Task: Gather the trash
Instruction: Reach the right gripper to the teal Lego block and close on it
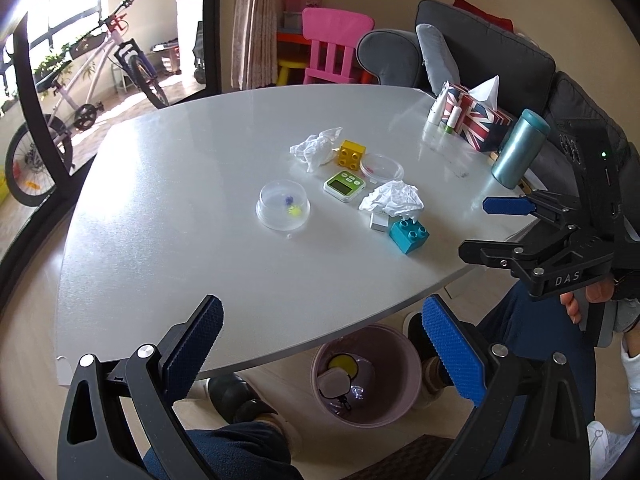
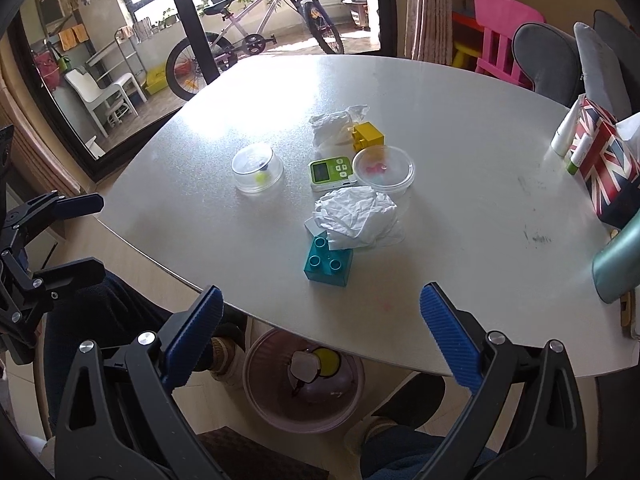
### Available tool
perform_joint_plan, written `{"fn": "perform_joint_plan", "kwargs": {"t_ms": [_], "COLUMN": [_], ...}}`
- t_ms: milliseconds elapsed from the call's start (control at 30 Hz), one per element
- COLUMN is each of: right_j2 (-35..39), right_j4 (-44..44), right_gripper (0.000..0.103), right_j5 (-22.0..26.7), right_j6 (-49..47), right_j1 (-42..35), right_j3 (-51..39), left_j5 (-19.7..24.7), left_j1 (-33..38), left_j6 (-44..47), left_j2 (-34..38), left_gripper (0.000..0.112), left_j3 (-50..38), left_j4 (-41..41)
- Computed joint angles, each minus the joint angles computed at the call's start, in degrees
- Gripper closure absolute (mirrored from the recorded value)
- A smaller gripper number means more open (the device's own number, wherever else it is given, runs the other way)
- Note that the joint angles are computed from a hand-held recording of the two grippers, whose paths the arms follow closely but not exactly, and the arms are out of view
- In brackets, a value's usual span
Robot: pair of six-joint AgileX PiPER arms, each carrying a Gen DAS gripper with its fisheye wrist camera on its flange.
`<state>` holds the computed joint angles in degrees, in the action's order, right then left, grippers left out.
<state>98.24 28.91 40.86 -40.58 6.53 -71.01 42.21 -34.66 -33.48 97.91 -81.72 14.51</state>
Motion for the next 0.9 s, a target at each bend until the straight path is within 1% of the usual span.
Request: {"fn": "perform_joint_plan", "kwargs": {"t_ms": [267,300,367,467,500,533,567,633,667,700,900], "right_j2": [6.12,6.73,7.97,9.58,10.08,10.42,10.73,11.38,11.61,11.7,10.84], "right_j4": [-3.84,-4.29,-5.33,-6.52,-6.79,-7.18,-7.74,-9.02,-9.49,-9.47,-7.55], "right_gripper": [0.006,0.006,0.011,0.019,0.025,0.034,0.039,0.059,0.066,0.069,0.07], "right_j5": [-0.75,-0.84,-0.76,-0.52,-0.25,-0.27,-0.33,-0.34,-0.3,-0.31,-0.47], "right_j6": [6.31,6.87,8.24,9.78,10.22,10.67,11.22,12.33,12.73,12.62,10.35], "right_j1": [3.43,3.73,4.27,4.87,4.97,5.12,5.32,5.81,5.98,6.02,5.27], "right_j3": [-4.2,-4.64,-5.59,-6.89,-7.47,-7.72,-7.95,-8.42,-8.54,-8.57,-7.73], "left_j5": [-0.82,-1.01,-1.44,-1.86,-2.08,-2.19,-2.31,-2.59,-2.73,-2.76,-3.18], "left_j1": [1.53,1.67,1.95,2.37,2.54,2.66,2.81,3.1,3.24,3.25,3.62], "left_j6": [-0.84,-0.98,-1.1,-1.02,-0.89,-0.79,-0.69,-0.43,-0.28,-0.36,0.2], "left_j2": [-0.1,-0.15,-0.31,-0.3,-0.43,-0.44,-0.46,-0.46,-0.42,-0.35,0.13], "left_gripper": [0.016,0.016,0.016,0.016,0.016,0.016,0.016,0.016,0.016,0.016,0.016], "left_j3": [0.63,0.77,1.21,1.6,1.92,2.04,2.19,2.47,2.57,2.61,2.35], "left_j4": [0.18,0.2,0.18,-0.15,-0.32,-0.5,-0.69,-1.25,-1.5,-1.49,-2.13]}}
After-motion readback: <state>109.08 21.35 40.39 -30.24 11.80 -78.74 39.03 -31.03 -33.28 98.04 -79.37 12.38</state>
